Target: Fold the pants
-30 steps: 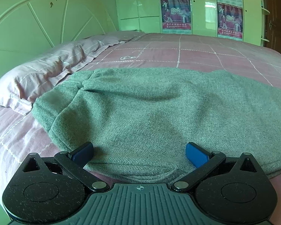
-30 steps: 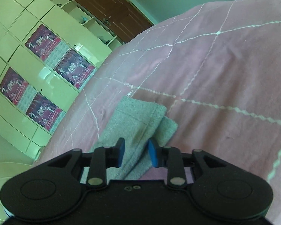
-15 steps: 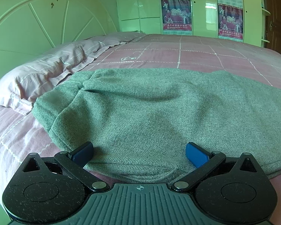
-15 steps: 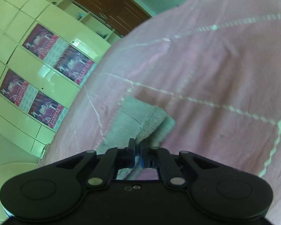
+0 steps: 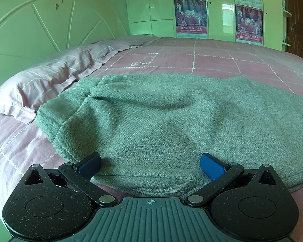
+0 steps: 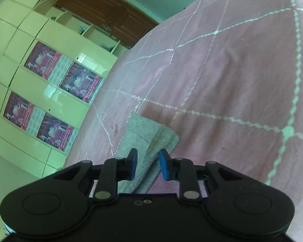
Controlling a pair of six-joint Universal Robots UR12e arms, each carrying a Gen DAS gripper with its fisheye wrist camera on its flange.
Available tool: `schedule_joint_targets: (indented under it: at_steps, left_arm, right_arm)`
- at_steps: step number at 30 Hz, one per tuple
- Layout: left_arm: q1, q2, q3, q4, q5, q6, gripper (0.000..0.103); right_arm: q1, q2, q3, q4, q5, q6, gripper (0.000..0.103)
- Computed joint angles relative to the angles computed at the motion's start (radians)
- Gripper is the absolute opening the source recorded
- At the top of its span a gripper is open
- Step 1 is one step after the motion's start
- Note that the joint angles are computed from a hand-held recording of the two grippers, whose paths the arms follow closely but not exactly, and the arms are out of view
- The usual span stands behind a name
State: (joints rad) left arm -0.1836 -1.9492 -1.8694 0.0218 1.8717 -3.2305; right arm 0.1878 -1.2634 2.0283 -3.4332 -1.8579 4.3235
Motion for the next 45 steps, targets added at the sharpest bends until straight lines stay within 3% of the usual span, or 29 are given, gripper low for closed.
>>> schedule_joint_targets:
  at_steps: [2,6,8,10,13,16,19,21,24,31,34,36,39,41,43,45]
  left_arm:
    - [0.000,0.000,0.000,0.003,0.000,0.000,0.103]
    - [0.000,0.000,-0.001,0.004,0.001,0.000,0.103]
    - [0.000,-0.002,-0.001,0.010,0.003,0.000,0.103]
    - [-0.002,-0.002,-0.003,0.016,0.006,0.001,0.103]
    - [0.000,-0.001,-0.002,0.011,0.002,0.000,0.103]
    - [-0.001,-0.005,-0.003,0.026,0.007,0.002,0.103]
    - [-0.001,-0.005,-0.004,0.028,0.008,0.003,0.103]
    - [-0.002,-0.006,-0.004,0.029,0.009,0.003,0.103]
    - [-0.003,-0.006,-0.007,0.034,0.011,0.003,0.103]
    - [-0.003,-0.004,-0.008,0.032,0.010,0.002,0.103]
    - [-0.003,-0.004,-0.008,0.031,0.009,0.003,0.103]
    - [-0.002,-0.004,-0.008,0.030,0.008,0.003,0.103]
    - [0.000,-0.001,-0.006,0.019,0.001,0.004,0.103]
    - [0.001,-0.002,-0.006,0.022,-0.001,0.005,0.103]
    - [0.001,-0.003,-0.008,0.029,-0.002,0.007,0.103]
    - [0.004,-0.002,-0.010,0.031,-0.012,0.012,0.103]
  right_arm:
    - [-0.007,0.002,-0.015,0.021,0.016,-0.037,0.000]
    - [0.005,0.015,-0.036,-0.053,-0.011,-0.137,0.000]
    - [-0.012,0.001,-0.033,0.047,0.032,-0.075,0.000]
    - [-0.036,-0.005,-0.011,0.064,0.119,-0.005,0.003]
    - [-0.012,-0.011,0.025,-0.024,0.037,0.014,0.027]
    - [-0.014,-0.004,0.058,-0.102,0.025,0.103,0.019]
    - [-0.014,-0.006,0.069,-0.083,0.011,0.162,0.007]
    - [-0.010,-0.009,0.056,-0.031,0.026,0.124,0.000]
    - [-0.007,0.008,0.040,-0.043,0.051,0.086,0.000]
    - [-0.028,0.040,-0.002,-0.055,0.109,0.083,0.003]
    - [-0.038,0.047,-0.010,-0.056,0.128,0.079,0.000]
    - [-0.030,0.028,-0.024,0.025,0.099,0.004,0.000]
    - [0.006,0.010,-0.051,-0.011,-0.007,-0.159,0.000]
    - [0.022,0.004,-0.058,-0.005,-0.059,-0.216,0.000]
    - [-0.003,0.000,-0.034,0.062,-0.033,-0.125,0.000]
    - [-0.034,0.020,0.006,0.036,0.037,-0.001,0.000]
